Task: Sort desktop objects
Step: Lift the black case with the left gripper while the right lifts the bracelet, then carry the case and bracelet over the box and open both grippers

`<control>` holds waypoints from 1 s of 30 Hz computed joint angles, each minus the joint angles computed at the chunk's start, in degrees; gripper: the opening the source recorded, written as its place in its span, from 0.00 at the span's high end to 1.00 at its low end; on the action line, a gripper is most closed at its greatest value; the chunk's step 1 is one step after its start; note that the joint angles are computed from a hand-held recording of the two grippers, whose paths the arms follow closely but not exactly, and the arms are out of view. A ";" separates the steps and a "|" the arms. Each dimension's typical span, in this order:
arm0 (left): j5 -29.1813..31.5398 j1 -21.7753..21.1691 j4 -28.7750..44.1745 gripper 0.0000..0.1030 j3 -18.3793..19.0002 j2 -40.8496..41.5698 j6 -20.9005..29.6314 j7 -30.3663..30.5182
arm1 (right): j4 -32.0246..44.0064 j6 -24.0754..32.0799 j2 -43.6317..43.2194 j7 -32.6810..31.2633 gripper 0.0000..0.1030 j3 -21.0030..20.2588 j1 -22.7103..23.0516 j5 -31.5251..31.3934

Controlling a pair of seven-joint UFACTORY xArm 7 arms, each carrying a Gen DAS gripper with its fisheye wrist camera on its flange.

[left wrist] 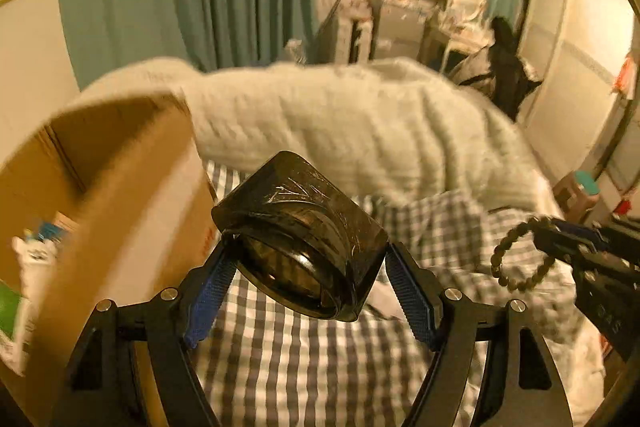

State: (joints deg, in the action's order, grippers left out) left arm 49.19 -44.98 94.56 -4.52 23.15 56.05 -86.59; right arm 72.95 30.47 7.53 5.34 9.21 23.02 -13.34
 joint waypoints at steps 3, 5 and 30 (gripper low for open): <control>0.86 -0.72 -1.41 0.24 -0.57 -4.39 2.03 -0.60 | 2.74 2.78 -2.51 1.61 0.89 1.05 1.63 -3.11; 1.92 -0.30 -3.86 0.24 -1.55 -9.16 3.33 -1.73 | 3.20 2.81 -4.41 2.33 0.89 2.02 2.70 -4.52; -3.70 17.86 -40.06 0.00 -12.08 -41.55 5.82 -5.29 | 38.66 14.53 19.42 1.64 0.82 2.82 23.71 4.35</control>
State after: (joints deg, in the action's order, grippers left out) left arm 45.48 -27.13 54.50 -16.60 -18.40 61.88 -91.88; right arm 111.61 45.00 26.95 6.98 12.03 46.72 -8.99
